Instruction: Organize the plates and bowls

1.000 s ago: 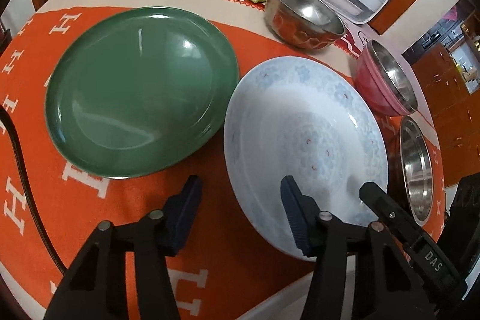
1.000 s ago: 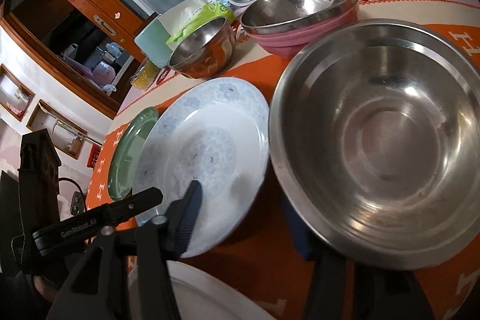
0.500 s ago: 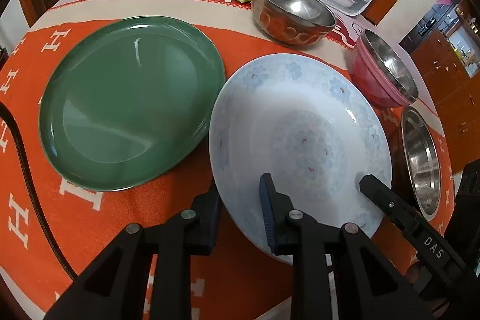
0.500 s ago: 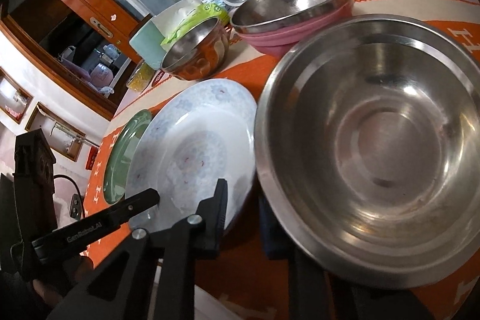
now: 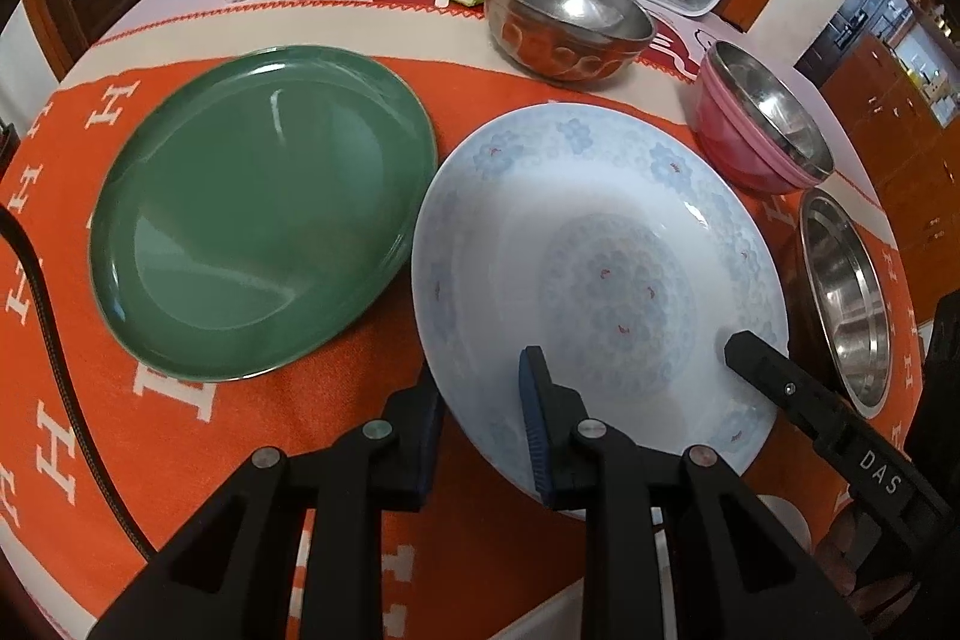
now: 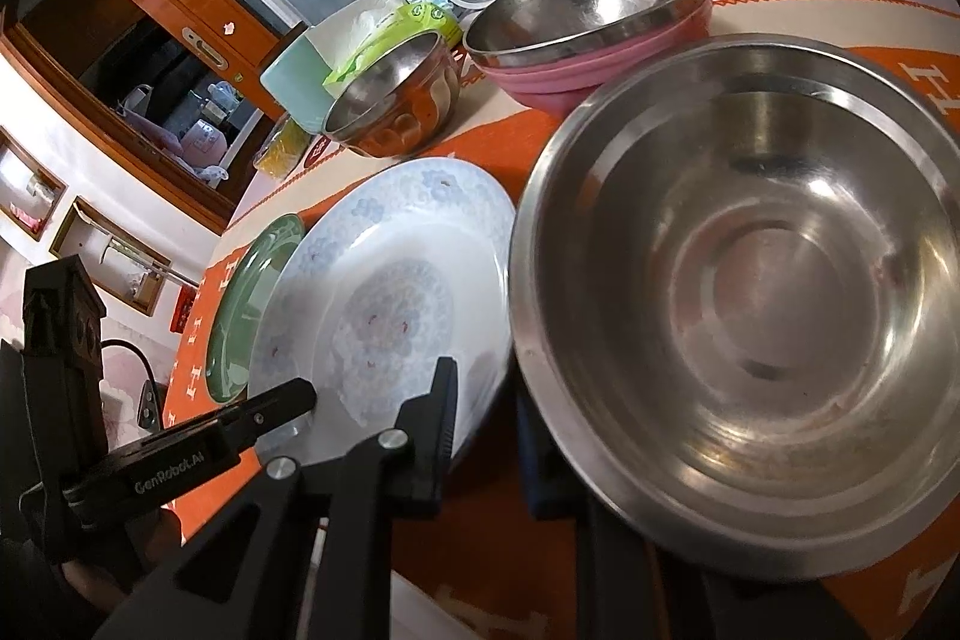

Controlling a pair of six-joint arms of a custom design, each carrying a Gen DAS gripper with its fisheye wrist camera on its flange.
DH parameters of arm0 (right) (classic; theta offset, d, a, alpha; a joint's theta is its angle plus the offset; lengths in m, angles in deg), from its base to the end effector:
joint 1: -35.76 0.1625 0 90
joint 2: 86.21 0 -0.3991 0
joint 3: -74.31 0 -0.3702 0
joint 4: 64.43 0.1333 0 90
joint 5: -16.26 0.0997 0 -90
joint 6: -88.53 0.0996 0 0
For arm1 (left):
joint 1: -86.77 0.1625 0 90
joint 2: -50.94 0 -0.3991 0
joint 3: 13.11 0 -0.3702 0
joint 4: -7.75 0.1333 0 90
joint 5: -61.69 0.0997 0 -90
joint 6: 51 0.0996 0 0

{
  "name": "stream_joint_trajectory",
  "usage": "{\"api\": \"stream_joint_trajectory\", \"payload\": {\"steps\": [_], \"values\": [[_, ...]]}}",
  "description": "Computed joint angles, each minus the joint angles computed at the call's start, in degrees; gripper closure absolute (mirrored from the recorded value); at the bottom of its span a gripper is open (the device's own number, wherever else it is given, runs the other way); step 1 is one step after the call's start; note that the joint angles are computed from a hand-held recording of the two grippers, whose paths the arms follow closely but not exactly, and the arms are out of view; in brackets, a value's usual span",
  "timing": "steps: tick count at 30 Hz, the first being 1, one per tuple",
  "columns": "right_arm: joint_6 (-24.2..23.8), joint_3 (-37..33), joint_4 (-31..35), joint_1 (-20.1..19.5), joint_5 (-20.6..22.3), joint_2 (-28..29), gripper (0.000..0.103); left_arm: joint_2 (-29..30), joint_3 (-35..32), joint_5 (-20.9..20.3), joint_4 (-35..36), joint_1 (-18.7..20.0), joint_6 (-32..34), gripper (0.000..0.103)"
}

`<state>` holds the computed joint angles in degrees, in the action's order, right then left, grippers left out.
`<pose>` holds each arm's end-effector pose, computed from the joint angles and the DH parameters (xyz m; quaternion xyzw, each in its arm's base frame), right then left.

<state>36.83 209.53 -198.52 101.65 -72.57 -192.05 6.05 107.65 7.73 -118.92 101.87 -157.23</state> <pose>-0.0135 -0.3614 0.2938 0.2377 -0.9628 0.1072 0.0707 -0.3357 -0.2893 -0.0403 -0.1420 0.8906 -0.2946 0.3161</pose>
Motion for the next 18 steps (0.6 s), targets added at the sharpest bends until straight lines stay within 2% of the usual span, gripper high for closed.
{"api": "stream_joint_trajectory", "payload": {"steps": [8, 18], "values": [[-1.56, 0.53, 0.87, -0.21, 1.49, -2.44, 0.087, -0.74, -1.08, 0.50, 3.28, -1.70, -0.90, 0.081], [-3.55, 0.91, 4.15, -0.43, 4.45, -6.93, 0.087, -2.51, -2.14, 1.31, 9.18, -5.65, -2.98, 0.080]]}}
